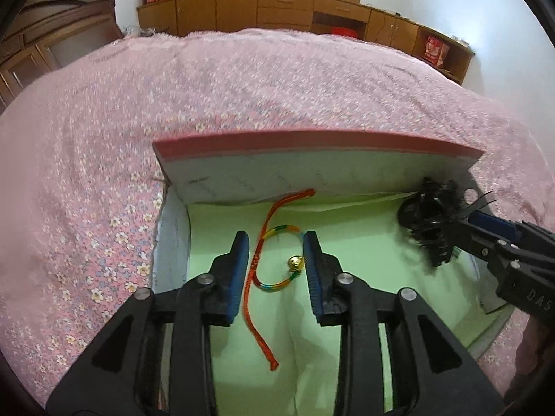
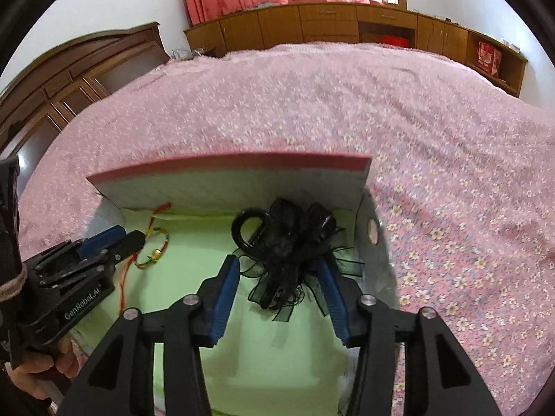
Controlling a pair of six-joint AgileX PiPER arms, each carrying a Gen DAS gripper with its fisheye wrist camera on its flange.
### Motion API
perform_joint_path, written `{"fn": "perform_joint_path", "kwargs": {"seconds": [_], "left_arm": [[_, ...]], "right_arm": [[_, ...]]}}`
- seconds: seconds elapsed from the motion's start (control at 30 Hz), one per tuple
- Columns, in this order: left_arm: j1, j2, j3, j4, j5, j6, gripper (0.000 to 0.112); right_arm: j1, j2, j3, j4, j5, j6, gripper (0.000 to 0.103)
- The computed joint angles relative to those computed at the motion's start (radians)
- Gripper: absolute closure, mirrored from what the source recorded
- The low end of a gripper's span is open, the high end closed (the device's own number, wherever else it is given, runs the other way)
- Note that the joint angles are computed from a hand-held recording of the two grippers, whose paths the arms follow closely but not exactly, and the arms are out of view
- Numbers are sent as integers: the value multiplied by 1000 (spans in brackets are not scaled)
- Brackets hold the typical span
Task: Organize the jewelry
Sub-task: 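Open the left tool over the box lining while the right tool releases the bow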
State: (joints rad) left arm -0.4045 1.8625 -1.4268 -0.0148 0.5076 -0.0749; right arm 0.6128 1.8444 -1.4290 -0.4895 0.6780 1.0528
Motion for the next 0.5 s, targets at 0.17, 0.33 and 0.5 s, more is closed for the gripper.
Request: {"fn": "perform_joint_path", "kwargs": {"seconds": [0.17, 0.33, 0.5], "left_arm": [[-15, -72, 40, 13, 6, -13, 88], [-25, -153, 91, 16, 15, -21, 88], [-33, -228, 138, 31, 26, -26, 88]], "right_arm": [[13, -74, 50, -34, -9, 36, 52], [46, -143, 92, -70, 0, 78, 52], [97, -219, 148, -119, 19, 141, 52]]}}
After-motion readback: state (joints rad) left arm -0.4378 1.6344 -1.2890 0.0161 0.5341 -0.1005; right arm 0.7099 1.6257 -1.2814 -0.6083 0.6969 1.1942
